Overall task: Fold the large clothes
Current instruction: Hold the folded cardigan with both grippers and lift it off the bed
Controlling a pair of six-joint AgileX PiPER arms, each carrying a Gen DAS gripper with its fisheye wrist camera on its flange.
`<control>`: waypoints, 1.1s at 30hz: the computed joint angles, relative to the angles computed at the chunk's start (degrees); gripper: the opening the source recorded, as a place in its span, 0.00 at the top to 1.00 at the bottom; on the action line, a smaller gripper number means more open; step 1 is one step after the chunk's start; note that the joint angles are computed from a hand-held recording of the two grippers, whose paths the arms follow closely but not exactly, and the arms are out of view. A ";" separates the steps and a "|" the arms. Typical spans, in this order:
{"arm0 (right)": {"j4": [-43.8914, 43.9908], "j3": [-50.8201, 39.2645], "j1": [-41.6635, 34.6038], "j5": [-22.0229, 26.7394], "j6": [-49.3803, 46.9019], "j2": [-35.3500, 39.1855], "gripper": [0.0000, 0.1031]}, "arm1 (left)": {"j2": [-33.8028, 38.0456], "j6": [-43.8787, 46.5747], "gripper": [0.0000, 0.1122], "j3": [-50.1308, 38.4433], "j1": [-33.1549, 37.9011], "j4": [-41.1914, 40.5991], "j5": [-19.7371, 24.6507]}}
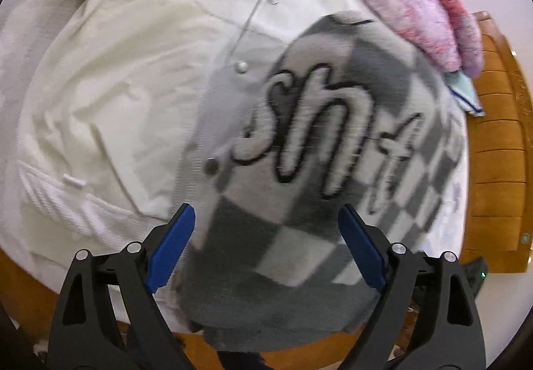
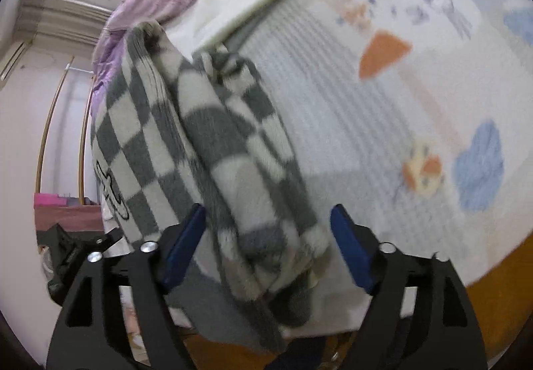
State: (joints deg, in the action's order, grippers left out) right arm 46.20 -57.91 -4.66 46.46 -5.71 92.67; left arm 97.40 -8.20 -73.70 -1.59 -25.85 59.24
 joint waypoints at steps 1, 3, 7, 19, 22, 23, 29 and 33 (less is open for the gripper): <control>2.39 -0.81 -0.61 -0.10 -3.38 1.78 0.20 | 0.25 0.70 0.22 0.00 -0.42 -0.10 0.08; 5.72 -3.54 -0.98 1.23 -7.62 5.90 0.19 | 2.28 0.14 0.22 -1.16 -2.42 2.56 0.98; 14.19 -10.23 -1.35 6.04 -16.00 16.80 0.15 | 3.48 1.52 0.22 -0.08 -4.20 2.34 -0.98; 28.81 -14.12 -5.69 18.45 -31.40 31.38 0.07 | 6.53 -0.22 0.16 -2.56 -6.97 4.16 -3.06; 27.76 -16.26 -5.89 20.09 -31.31 32.91 0.07 | 5.54 0.91 0.13 -0.84 -6.09 3.86 -3.36; 27.34 -16.76 -5.63 19.77 -31.27 33.10 0.07 | 5.14 1.87 0.13 0.08 -5.51 3.18 -3.62; 27.96 -15.75 -3.66 15.27 -33.18 31.88 0.07 | 5.63 5.30 0.12 1.35 -3.42 0.53 -3.95; 27.73 -13.35 -2.71 13.29 -34.32 27.64 0.30 | 6.57 7.69 0.12 0.60 -2.41 -0.77 -2.58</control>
State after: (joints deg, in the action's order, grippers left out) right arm 73.94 -71.25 -7.37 59.75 -40.04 120.31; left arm 103.97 -0.50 -73.11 -4.00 -26.62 56.67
